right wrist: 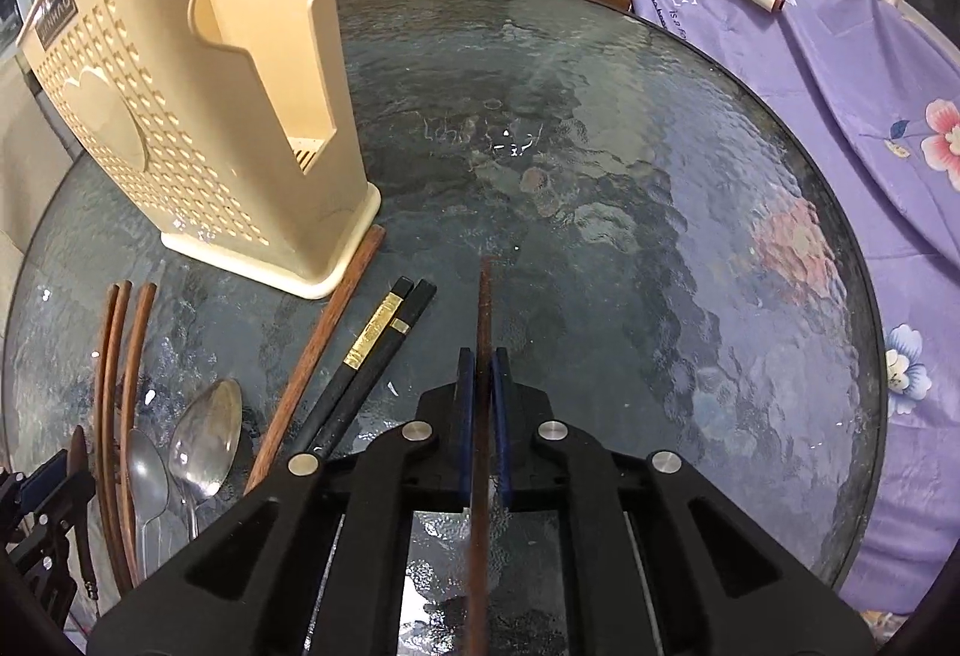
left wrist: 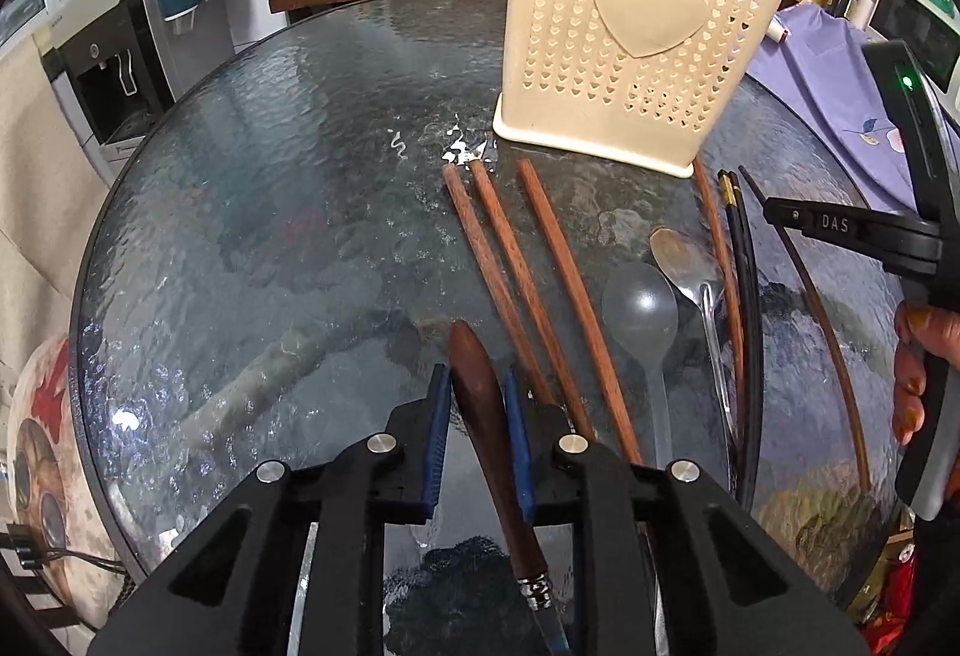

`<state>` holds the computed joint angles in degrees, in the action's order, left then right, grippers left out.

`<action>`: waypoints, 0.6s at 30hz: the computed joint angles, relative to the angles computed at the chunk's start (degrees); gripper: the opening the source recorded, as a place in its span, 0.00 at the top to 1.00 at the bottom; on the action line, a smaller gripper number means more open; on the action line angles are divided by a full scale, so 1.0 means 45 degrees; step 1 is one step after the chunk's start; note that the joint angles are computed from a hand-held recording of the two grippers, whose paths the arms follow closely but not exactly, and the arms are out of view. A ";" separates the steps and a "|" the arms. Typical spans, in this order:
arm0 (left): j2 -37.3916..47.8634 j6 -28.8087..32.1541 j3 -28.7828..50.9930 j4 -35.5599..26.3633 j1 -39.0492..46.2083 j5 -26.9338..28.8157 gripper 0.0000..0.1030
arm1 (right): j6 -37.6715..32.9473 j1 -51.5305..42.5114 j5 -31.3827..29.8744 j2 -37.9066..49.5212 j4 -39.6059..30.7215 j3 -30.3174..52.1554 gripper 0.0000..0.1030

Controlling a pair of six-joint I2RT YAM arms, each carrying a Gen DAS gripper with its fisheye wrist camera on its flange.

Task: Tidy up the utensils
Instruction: 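Lift the chopstick with the right tool while the left tool lifts the ladle toward the holder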

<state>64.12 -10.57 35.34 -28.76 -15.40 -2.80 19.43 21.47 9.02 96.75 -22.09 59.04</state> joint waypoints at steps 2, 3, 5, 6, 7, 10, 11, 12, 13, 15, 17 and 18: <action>-0.0010 0.0064 -0.0020 0.0063 0.0161 0.0295 0.84 | -0.0007 -0.0215 -0.0547 -0.0312 0.0599 -0.0479 0.94; -0.0046 0.0076 -0.0025 0.0082 0.0244 0.0429 0.84 | 0.0013 -0.0244 -0.0622 -0.0497 0.0806 -0.0716 0.94; -0.0363 0.0185 0.0005 0.0030 0.0504 0.0690 0.85 | -0.0026 -0.0339 -0.0809 -0.0954 0.1075 -0.1056 0.94; -0.0592 0.0255 -0.0024 -0.0023 0.0639 0.0839 0.85 | -0.0050 -0.0394 -0.0985 -0.1367 0.1209 -0.1279 0.94; -0.0813 0.0318 0.0017 -0.0113 0.0805 0.1043 0.85 | -0.0053 -0.0416 -0.1090 -0.1720 0.1254 -0.1429 0.94; -0.1623 0.0585 0.0332 -0.0580 0.1346 0.1645 0.85 | -0.0131 -0.0472 -0.1520 -0.3084 0.1334 -0.1844 0.94; -0.1959 0.0679 0.0499 -0.0792 0.1451 0.1721 0.85 | -0.0164 -0.0469 -0.1605 -0.3706 0.1304 -0.1988 0.94; -0.2215 0.0750 0.0601 -0.0940 0.1520 0.1796 0.85 | -0.0180 -0.0463 -0.1685 -0.4075 0.1249 -0.2029 0.94; -0.2440 0.0829 0.0717 -0.1086 0.1589 0.1892 0.85 | -0.0245 -0.0484 -0.1847 -0.4570 0.1185 -0.2106 0.94; -0.2970 0.1101 0.0950 -0.1452 0.1760 0.2127 0.85 | -0.0379 -0.0503 -0.2003 -0.5496 0.1002 -0.2272 0.94; -0.3546 0.1423 0.1104 -0.1886 0.1953 0.2447 0.85 | -0.0437 -0.0508 -0.2246 -0.6317 0.0687 -0.2376 0.94; -0.3692 0.1557 0.1201 -0.2045 0.2070 0.2651 0.85 | -0.0523 -0.0577 -0.2505 -0.6804 0.0454 -0.2411 0.94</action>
